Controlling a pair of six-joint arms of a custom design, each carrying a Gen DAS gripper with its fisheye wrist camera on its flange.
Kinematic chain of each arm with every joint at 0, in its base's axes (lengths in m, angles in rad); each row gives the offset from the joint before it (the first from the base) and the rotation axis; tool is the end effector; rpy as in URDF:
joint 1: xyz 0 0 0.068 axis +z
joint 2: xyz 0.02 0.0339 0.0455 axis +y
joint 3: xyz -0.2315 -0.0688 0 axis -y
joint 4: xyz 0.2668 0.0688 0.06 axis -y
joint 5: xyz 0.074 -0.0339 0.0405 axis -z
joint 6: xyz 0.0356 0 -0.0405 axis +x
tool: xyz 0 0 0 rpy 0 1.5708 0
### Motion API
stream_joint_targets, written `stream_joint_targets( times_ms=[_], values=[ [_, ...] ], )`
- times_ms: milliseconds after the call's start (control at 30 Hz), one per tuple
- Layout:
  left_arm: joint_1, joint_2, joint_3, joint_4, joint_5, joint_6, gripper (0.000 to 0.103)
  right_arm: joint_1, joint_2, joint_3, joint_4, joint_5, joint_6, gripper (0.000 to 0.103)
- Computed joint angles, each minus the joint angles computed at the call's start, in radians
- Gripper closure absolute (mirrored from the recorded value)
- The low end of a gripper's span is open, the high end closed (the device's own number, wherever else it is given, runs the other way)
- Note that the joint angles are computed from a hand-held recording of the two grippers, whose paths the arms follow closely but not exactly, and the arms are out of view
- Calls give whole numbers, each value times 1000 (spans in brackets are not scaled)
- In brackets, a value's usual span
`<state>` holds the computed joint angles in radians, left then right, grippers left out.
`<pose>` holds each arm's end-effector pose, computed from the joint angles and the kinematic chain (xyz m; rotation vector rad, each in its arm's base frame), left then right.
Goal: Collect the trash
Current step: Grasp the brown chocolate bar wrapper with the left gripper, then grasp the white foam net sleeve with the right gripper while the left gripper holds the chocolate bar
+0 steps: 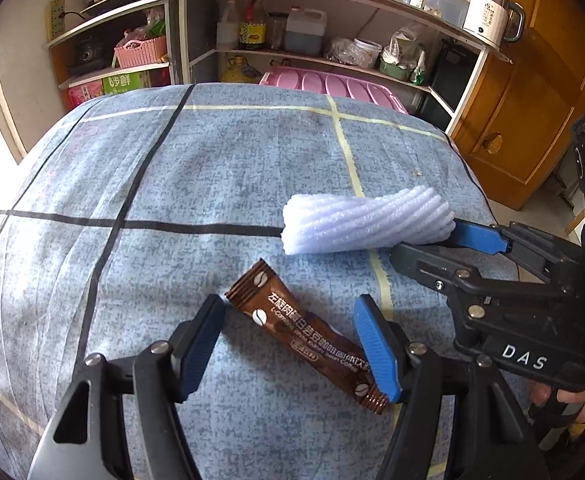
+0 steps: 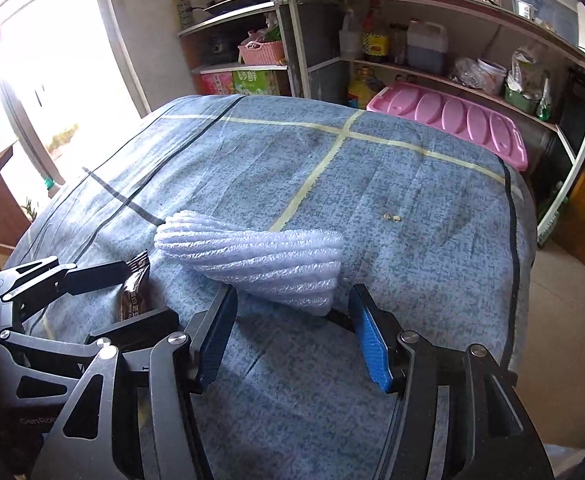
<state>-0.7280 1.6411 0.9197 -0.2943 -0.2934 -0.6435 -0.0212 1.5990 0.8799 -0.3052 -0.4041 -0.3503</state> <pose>0.2556 -0.2140 0.1214 0.0004 2.5292 -0.1669 0.3225 0.0072 0.1231 -0.5532 2.4521 0.3753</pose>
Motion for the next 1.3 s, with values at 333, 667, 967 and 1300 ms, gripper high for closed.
stream_joint_targets(
  times_ms=[333, 667, 967, 1300],
  values=[
    [-8, -15, -16, -15, -60, -13, 64, -33, 29, 30, -7, -44, 40, 95],
    [7, -65, -61, 2, -41, -16, 83, -47, -101, -52, 89, -87, 48, 98],
    [53, -122, -121, 8, -26, -17, 83, 50, -2, 28, 100, -46, 34, 49],
    [76, -141, -150, 31, -6, -19, 83, 144, 138, 132, 53, 75, -36, 50]
  ],
)
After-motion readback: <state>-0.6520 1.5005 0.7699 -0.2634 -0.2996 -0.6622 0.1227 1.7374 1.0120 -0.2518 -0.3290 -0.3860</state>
